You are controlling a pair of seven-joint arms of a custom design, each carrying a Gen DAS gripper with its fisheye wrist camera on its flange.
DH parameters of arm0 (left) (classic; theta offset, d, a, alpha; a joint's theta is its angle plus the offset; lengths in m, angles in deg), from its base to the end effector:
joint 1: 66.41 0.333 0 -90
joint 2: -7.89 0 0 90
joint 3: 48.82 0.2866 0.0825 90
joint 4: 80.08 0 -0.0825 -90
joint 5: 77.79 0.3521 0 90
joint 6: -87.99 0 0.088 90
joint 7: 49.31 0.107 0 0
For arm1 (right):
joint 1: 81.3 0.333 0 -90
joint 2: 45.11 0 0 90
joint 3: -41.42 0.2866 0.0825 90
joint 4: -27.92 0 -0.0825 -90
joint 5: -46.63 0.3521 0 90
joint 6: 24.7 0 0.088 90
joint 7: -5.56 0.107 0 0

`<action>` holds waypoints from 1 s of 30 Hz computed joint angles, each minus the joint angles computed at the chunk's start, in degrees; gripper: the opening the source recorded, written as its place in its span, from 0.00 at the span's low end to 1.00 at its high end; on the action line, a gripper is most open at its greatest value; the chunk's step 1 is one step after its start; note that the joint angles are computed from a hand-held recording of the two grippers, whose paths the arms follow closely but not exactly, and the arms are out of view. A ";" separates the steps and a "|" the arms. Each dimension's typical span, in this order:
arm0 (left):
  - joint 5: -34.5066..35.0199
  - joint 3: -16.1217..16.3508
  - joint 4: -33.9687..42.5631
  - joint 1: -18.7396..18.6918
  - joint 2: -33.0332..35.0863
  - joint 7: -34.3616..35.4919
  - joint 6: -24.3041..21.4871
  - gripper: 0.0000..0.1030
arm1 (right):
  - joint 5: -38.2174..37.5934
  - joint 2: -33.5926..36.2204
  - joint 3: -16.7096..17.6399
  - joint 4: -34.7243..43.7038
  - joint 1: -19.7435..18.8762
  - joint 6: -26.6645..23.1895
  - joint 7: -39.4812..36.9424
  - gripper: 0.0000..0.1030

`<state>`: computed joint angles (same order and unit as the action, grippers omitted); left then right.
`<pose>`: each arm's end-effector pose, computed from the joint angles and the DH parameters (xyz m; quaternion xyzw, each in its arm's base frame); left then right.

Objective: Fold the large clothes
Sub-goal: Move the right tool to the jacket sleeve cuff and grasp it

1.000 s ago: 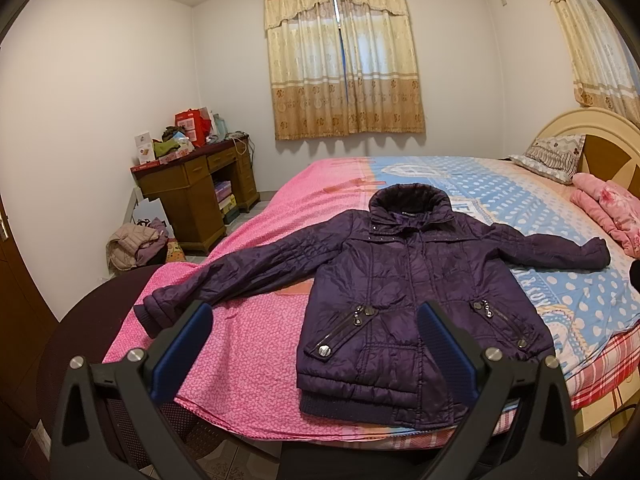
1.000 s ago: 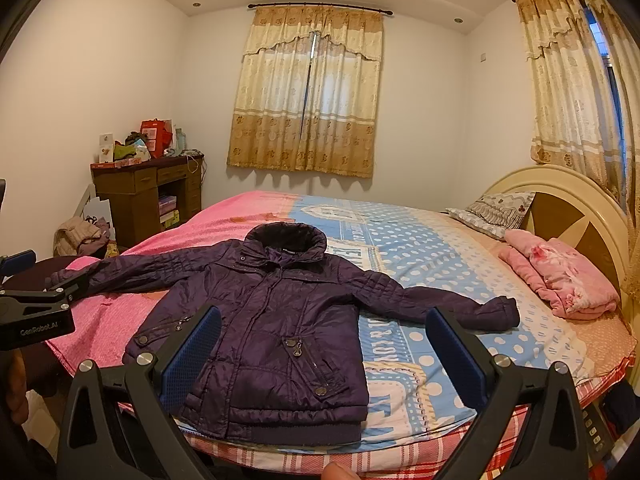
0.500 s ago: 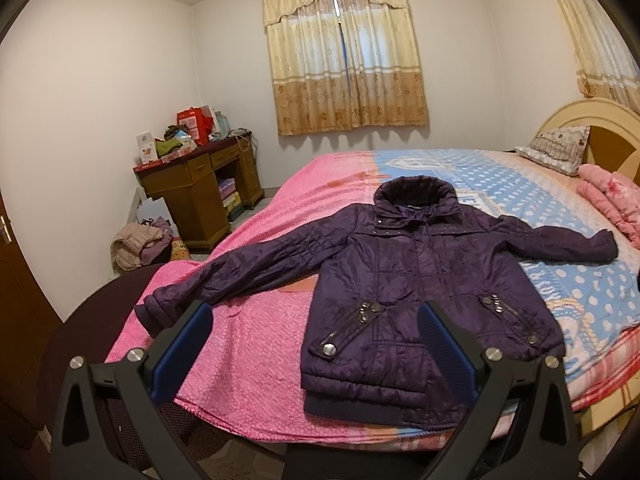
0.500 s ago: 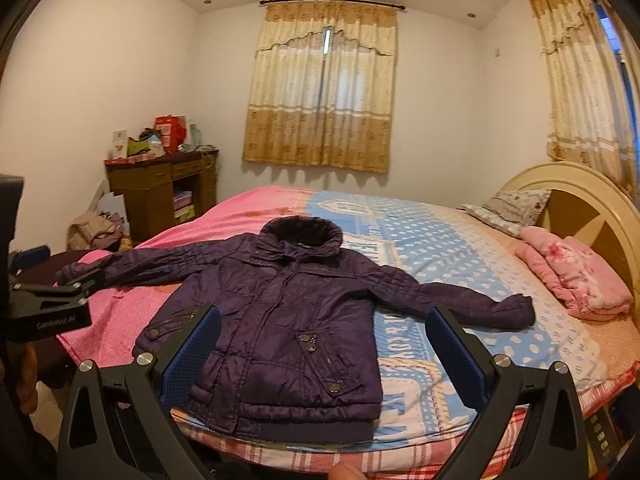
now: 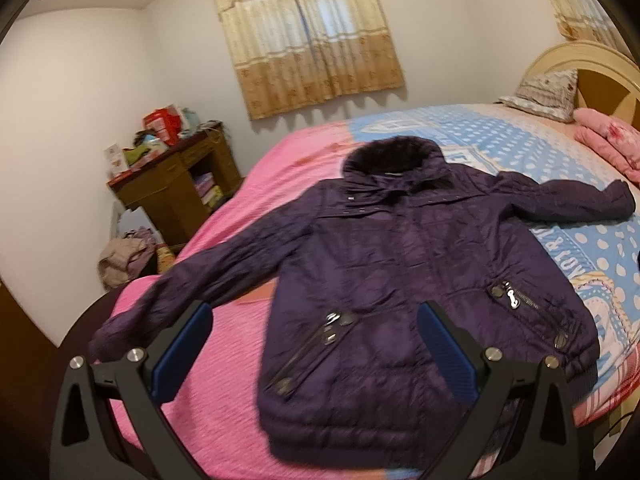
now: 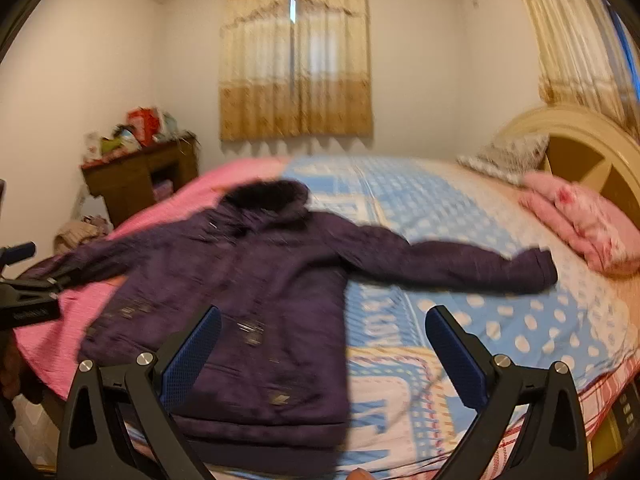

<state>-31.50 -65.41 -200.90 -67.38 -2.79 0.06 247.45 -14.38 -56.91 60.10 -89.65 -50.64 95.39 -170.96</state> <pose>0.4856 -0.1980 0.5641 -0.5348 0.6964 -0.2756 0.3913 0.3522 0.3620 0.5532 -0.5123 0.6957 -0.4008 0.3048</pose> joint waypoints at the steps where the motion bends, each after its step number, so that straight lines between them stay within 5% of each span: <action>1: 0.55 -0.53 1.61 -0.02 1.67 -0.16 -0.78 1.00 | 0.61 -0.33 -0.61 -0.89 -0.28 0.37 -0.27 0.99; 15: -2.55 5.90 24.27 -12.20 24.09 4.47 -9.06 1.00 | 9.46 -9.84 -9.23 -16.75 -14.16 15.56 -5.35 0.99; 30: -9.86 14.54 36.59 -19.08 34.50 5.22 -15.40 1.00 | 12.04 -19.30 -17.51 -27.62 -35.57 31.21 -2.36 0.99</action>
